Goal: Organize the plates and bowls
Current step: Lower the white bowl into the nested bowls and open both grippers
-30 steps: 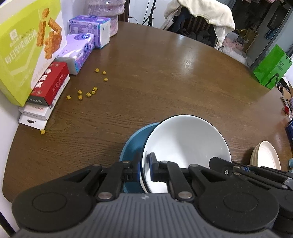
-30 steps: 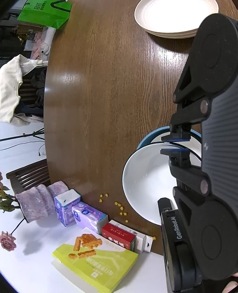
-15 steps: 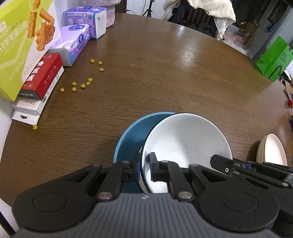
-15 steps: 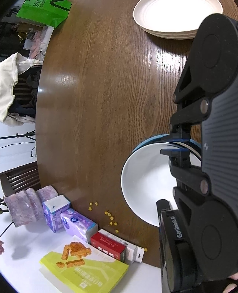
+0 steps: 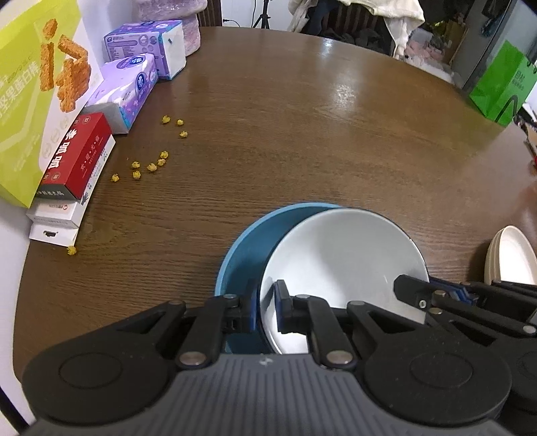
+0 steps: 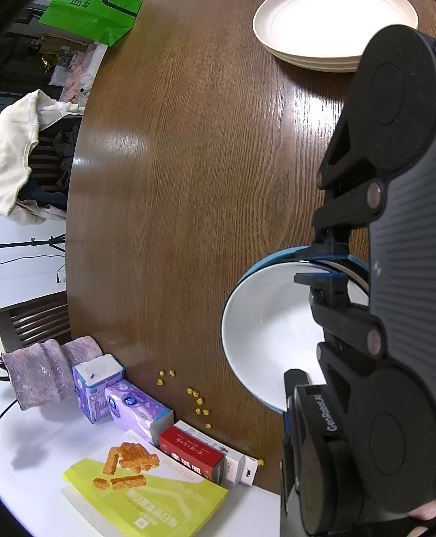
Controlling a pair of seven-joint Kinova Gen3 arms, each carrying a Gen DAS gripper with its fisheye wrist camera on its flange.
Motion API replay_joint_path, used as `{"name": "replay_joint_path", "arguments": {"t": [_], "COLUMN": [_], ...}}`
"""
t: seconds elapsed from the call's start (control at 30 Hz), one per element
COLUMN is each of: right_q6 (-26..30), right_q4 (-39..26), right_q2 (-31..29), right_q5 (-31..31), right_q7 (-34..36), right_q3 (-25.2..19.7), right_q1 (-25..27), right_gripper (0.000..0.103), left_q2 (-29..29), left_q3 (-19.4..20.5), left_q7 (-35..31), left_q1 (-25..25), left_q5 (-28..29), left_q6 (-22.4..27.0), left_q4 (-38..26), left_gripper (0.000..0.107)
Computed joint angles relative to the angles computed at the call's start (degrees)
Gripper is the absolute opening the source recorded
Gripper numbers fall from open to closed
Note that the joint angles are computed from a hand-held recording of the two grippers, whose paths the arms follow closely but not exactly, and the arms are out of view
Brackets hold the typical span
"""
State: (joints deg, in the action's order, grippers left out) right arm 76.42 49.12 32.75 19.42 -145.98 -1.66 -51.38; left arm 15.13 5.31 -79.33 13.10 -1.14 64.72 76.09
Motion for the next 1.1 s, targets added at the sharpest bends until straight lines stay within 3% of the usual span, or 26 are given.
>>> {"name": "replay_joint_path", "arguments": {"t": [0.67,0.73,0.77,0.8,0.9,0.93,1.1], "right_q6": [-2.0,-4.3,-5.2,-5.6,-6.9,-7.4,-8.3], "right_q4": [1.8,3.8,4.8,5.3,7.3,8.2,12.0], "right_q2": [-1.4,-2.9,-3.7,-4.2,-5.9,-6.5,-9.1], "right_q5": [-0.1,0.3,0.8,1.4,3.4,4.1,7.6], "right_q7": [0.1,-0.6,-1.1,-1.4,-3.3,-4.1,-9.1], "right_q3": [-0.2,-0.3,-0.3,-0.3,-0.1,-0.2,-0.5], "right_q1": [0.3,0.4,0.2,0.0,-0.7,-0.9,-2.1], "right_gripper": [0.011,0.012,0.013,0.018,0.036,0.038,0.064], "left_q2": [-1.1,-1.8,-2.2,-2.7,-4.1,-4.5,-7.8], "left_q3": [0.0,0.0,-0.1,-0.1,-0.2,-0.3,-0.4], "left_q7": [-1.1,-1.1,-1.3,-1.3,-1.5,-1.7,-3.7], "left_q1": [-1.6,-1.6,-1.8,-1.9,-2.4,-2.7,-4.2], "left_q5": [2.3,2.2,2.4,2.3,2.5,2.7,4.2], "left_q6": [-0.8,-1.3,-1.6,-2.0,-3.4,-3.7,-7.7], "left_q4": [1.2,1.4,1.6,2.0,3.0,3.2,6.3], "left_gripper": [0.012,0.018,0.028,0.039,0.049,0.053,0.090]}}
